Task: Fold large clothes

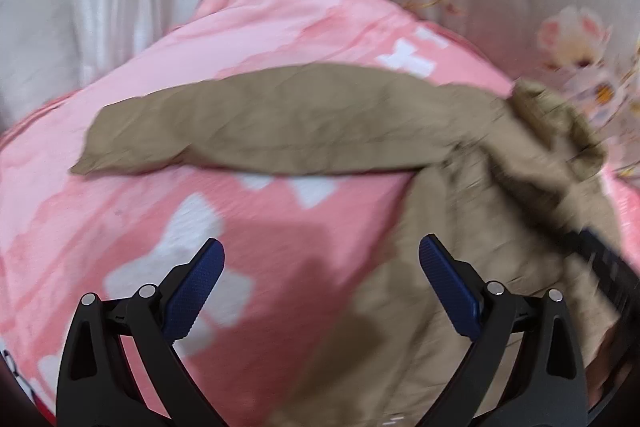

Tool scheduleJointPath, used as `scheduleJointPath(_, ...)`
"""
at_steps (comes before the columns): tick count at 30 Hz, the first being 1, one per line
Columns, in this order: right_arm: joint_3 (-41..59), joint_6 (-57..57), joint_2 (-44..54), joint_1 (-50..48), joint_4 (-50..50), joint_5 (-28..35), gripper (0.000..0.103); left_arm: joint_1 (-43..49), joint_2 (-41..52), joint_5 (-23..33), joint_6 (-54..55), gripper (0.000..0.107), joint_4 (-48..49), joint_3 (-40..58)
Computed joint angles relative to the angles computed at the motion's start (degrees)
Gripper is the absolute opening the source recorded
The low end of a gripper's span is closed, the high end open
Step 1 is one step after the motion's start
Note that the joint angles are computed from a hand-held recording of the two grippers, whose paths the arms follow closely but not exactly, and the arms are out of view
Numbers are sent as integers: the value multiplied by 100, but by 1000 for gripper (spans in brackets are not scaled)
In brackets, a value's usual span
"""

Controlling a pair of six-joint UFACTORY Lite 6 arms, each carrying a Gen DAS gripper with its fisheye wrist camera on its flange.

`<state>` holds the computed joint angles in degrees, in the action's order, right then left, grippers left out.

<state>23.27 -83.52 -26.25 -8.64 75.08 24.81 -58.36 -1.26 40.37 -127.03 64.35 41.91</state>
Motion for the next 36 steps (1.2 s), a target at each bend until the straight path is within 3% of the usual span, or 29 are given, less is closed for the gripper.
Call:
scheduleJointPath(3, -251, 295, -719, -1271, -629, 868, 53, 247, 228, -492, 378, 96, -39, 567)
scheduleJointPath(6, 25, -57, -342, -3007, -843, 1569, 54, 620, 832, -1406, 1325, 96, -661, 1404)
scheduleJointPath(8, 495, -456, 506, -4033, -695, 1712, 54, 794, 1297, -1977, 2060, 96, -1270, 1968)
scheduleJointPath(11, 1497, -425, 2052, -5032, -516, 1963, 54, 895, 2154, -2359, 3364, 96, -2437, 2964)
scheduleJointPath(16, 3469, 605, 4567, -5519, -559, 2385, 54, 1123, 3591, -2324, 5931, 93, -5061, 4491)
scheduleJointPath(17, 3755, 759, 4924, -5513, -513, 2437, 53, 1149, 3789, -2141, 5986, 84, -5172, 4740)
scheduleJointPath(18, 3921, 860, 5116, -5487, -468, 2467, 51, 1154, 3869, -2082, 5882, 77, -5057, 4846)
scheduleJointPath(20, 4222, 1026, 5461, -5346, -342, 2428, 39, 1107, 4059, -1773, 5664, 49, -4613, 5181)
scheduleJointPath(21, 4354, 1120, 5584, -5281, -322, 2414, 26, 1083, 4040, -1659, 5586, 41, -4464, 5204)
scheduleJointPath(23, 4519, 1212, 5670, -5190, -252, 2370, 9, 1047, 4161, -1371, 5494, 9, -4162, 5484)
scheduleJointPath(25, 4568, 896, 5537, -5256, 54, 2431, 3, 1009, 4105, -1258, 5346, 5, -3736, 5628)
scheduleJointPath(28, 3998, -3, 4736, -5381, 696, 2579, 2, 881, 3775, -1137, 4564, 3, -2588, 5486)
scheduleJointPath(30, 3565, -681, 4277, -5319, 1009, 2364, 2, 654, 3705, -672, 3888, 3, -1611, 5551)
scheduleJointPath(33, 3597, -928, 4513, -4796, 937, 1266, 1, 571, 4346, -246, 4324, 3, -1690, 6124)
scheduleJointPath(36, 3864, -681, 5129, -4649, 681, 960, 1, 592, 5325, 54, 4823, 3, -2039, 6908)
